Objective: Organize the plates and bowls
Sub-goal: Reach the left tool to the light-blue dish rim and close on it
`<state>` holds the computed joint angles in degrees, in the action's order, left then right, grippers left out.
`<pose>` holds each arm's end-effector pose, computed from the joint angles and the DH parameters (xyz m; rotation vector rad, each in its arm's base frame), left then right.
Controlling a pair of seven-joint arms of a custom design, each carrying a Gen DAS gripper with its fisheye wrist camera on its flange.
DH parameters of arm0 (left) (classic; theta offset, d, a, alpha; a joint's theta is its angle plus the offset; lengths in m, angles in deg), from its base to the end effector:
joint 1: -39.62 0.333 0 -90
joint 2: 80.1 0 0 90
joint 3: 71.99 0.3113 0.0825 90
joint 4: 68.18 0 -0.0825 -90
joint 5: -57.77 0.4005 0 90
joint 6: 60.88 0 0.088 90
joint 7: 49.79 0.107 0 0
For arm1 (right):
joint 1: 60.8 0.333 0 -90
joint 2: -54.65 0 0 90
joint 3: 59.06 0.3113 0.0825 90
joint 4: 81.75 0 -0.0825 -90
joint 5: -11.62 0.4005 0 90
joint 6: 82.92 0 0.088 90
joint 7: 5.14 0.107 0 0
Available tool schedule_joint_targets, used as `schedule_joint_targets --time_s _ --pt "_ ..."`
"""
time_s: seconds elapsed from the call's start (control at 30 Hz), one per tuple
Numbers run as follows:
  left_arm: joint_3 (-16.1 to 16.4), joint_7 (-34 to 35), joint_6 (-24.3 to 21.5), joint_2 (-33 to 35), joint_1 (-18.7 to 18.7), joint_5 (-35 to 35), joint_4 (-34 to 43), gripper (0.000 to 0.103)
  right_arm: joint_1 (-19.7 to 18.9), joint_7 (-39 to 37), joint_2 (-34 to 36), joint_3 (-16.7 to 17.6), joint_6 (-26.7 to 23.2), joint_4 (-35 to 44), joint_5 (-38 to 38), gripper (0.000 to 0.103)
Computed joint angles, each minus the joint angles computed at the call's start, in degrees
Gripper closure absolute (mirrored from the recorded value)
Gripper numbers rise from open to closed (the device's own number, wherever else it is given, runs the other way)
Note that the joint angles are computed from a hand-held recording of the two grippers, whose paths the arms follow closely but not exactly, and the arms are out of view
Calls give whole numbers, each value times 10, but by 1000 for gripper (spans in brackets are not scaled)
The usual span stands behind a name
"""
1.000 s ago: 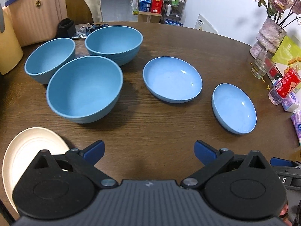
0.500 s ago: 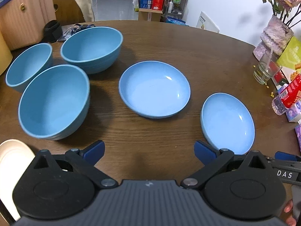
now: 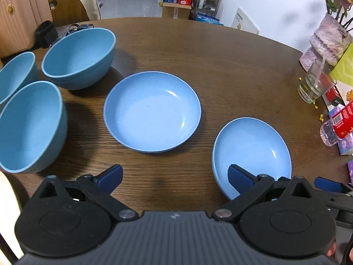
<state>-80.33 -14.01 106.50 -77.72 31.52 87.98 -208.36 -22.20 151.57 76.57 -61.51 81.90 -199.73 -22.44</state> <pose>0.4921 -0.1781 0.3078 -2.1464 1.8090 -0.5411 0.4903 0.3988 0.2712 -1.9092 1.8795 -0.3299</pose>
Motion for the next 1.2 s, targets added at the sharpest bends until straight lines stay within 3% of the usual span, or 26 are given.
schedule_joint_targets --time_s 0.17,0.3,0.53,0.93,1.2 --pt "2 -18 -6 28 -13 10 28 0 -8 -22 14 -1 8 12 7 14" --pt "7 -22 -12 51 -27 -2 50 3 -15 -49 25 0 11 20 22 28" --pt "7 1 -23 79 -40 -53 72 30 -12 -80 38 -11 29 29 37 45" --pt "13 4 -53 113 -56 -93 107 63 -18 -138 57 -10 59 35 98 81" --pt "14 20 -56 125 -60 -122 116 76 -11 -179 64 -17 86 29 143 92"
